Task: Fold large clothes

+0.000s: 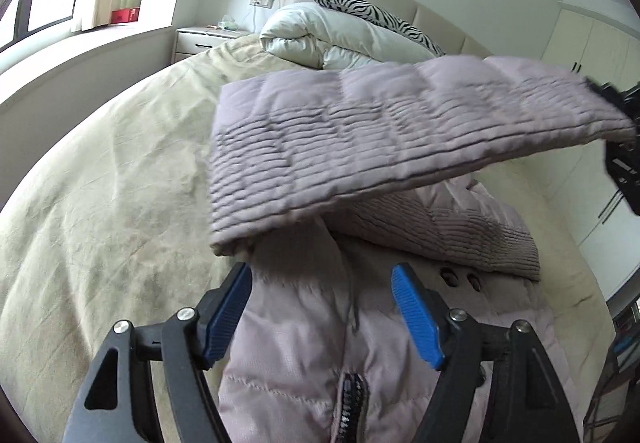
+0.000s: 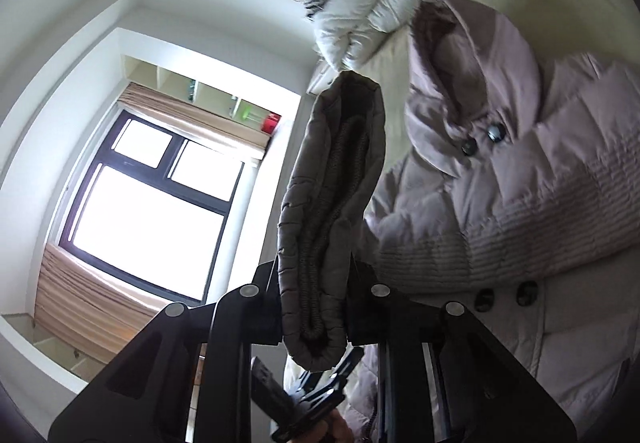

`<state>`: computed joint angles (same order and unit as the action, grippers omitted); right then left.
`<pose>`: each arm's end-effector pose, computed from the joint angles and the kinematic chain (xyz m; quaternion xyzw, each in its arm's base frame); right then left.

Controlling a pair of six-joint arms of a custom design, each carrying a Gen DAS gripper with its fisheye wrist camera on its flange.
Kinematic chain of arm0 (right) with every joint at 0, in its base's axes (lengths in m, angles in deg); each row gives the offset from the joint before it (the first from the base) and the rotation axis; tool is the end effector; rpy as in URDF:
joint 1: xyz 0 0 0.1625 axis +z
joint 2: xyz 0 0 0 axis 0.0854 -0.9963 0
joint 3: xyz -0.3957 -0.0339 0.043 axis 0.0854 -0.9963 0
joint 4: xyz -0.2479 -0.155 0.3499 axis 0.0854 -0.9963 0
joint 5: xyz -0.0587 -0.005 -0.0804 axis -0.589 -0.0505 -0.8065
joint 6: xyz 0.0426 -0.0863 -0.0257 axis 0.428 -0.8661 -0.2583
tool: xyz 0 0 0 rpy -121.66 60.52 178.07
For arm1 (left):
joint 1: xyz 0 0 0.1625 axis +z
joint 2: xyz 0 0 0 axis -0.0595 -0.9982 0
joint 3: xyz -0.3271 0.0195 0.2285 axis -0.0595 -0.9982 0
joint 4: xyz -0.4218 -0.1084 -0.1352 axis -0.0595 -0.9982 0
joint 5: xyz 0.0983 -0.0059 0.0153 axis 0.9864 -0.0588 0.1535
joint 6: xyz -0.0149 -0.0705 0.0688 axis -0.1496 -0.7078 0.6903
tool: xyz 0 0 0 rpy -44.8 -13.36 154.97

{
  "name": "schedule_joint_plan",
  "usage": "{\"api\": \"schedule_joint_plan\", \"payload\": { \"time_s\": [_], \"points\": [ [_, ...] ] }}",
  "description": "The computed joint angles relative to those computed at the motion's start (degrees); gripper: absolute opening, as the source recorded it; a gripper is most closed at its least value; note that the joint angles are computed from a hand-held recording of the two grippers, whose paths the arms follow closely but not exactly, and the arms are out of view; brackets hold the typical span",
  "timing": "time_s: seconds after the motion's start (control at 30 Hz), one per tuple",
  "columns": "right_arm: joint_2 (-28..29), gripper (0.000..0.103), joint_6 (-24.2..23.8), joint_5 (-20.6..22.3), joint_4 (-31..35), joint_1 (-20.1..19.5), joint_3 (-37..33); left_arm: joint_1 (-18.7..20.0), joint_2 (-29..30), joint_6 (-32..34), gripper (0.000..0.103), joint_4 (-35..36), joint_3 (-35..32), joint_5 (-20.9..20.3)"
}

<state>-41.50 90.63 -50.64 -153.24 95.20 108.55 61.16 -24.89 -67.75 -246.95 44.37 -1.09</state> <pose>0.2993 -0.7884 0.3263 -0.0474 0.9530 -0.2557 0.1554 -0.1851 -0.6743 0.2488 0.0559 0.8803 -0.4119 0.2286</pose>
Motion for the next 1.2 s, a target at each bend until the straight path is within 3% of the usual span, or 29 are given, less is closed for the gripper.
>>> {"api": "schedule_joint_plan", "payload": {
  "time_s": [0.23, 0.3, 0.37, 0.5, 0.73, 0.9, 0.93, 1.07, 1.2],
  "points": [
    [1.2, 0.019, -3.4, 4.0, 1.3, 3.1, -7.9, 3.1, 6.5, -4.1, 0.072, 5.1, -11.3, 3.0],
    [-0.2, 0.019, -5.0, 3.3, 0.4, 3.6, -7.2, 3.7, 8.5, -4.4, 0.048, 7.7, -14.2, 4.4],
    [-1.6, 0.019, -5.3, 2.5, -0.7, 3.0, -5.8, 4.4, 9.8, -5.9, 0.036, 10.4, -16.4, 4.3],
    [-5.7, 0.019, -3.5, 0.7, -3.8, -1.1, -0.2, 4.4, 11.5, -2.7, 0.026, 10.5, -17.5, 6.3],
    [-4.9, 0.019, 1.1, -6.8, -3.0, -10.6, 2.8, 3.8, 12.8, 2.1, 0.026, 8.3, -16.9, 9.3],
    [-2.2, 0.019, 3.9, -7.3, -2.4, -16.1, 3.3, 2.6, 13.3, 6.0, 0.026, 10.5, -16.6, 12.1],
    [-1.8, 0.019, 3.9, -6.4, -3.6, -16.7, 3.8, 2.3, 13.0, 6.7, 0.028, 10.8, -16.0, 12.6],
    [-1.0, 0.023, 3.1, -6.7, -3.4, -16.7, 3.3, 1.3, 9.1, 6.0, 0.048, 15.2, -12.4, 13.0],
    [-2.5, 0.031, 0.4, -13.8, -1.4, -14.9, 2.4, -0.8, 4.5, 5.6, 0.054, 17.7, -8.7, 12.7]
  ]
}}
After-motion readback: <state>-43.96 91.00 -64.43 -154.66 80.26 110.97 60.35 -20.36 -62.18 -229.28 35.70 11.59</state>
